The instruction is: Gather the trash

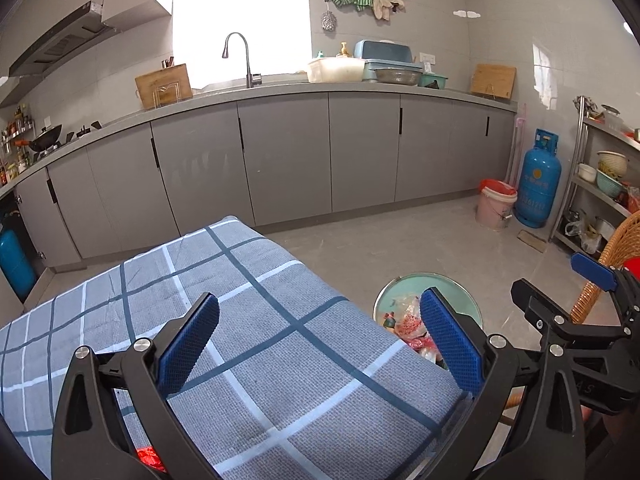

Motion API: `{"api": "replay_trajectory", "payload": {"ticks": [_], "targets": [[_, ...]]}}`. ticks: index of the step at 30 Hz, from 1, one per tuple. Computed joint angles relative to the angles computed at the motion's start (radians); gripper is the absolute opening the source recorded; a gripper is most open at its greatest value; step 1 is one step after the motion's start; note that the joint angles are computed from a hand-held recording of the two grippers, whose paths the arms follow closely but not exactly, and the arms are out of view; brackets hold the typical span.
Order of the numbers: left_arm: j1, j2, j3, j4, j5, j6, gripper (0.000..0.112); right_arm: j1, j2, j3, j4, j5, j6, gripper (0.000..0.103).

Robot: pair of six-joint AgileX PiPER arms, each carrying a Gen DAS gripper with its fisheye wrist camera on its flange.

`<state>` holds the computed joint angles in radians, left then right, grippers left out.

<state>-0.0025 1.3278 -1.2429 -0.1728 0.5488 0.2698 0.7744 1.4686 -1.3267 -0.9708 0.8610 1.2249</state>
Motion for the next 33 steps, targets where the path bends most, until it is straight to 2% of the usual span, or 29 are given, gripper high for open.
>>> {"api": "replay_trajectory", "payload": {"ticks": [33], "targets": [[-0.053,0.009,0.0,0.086,0.002,-0.059,0.099,-0.026,-0.035,0.032,-0.024,-0.006,0.026,0.098]]}}
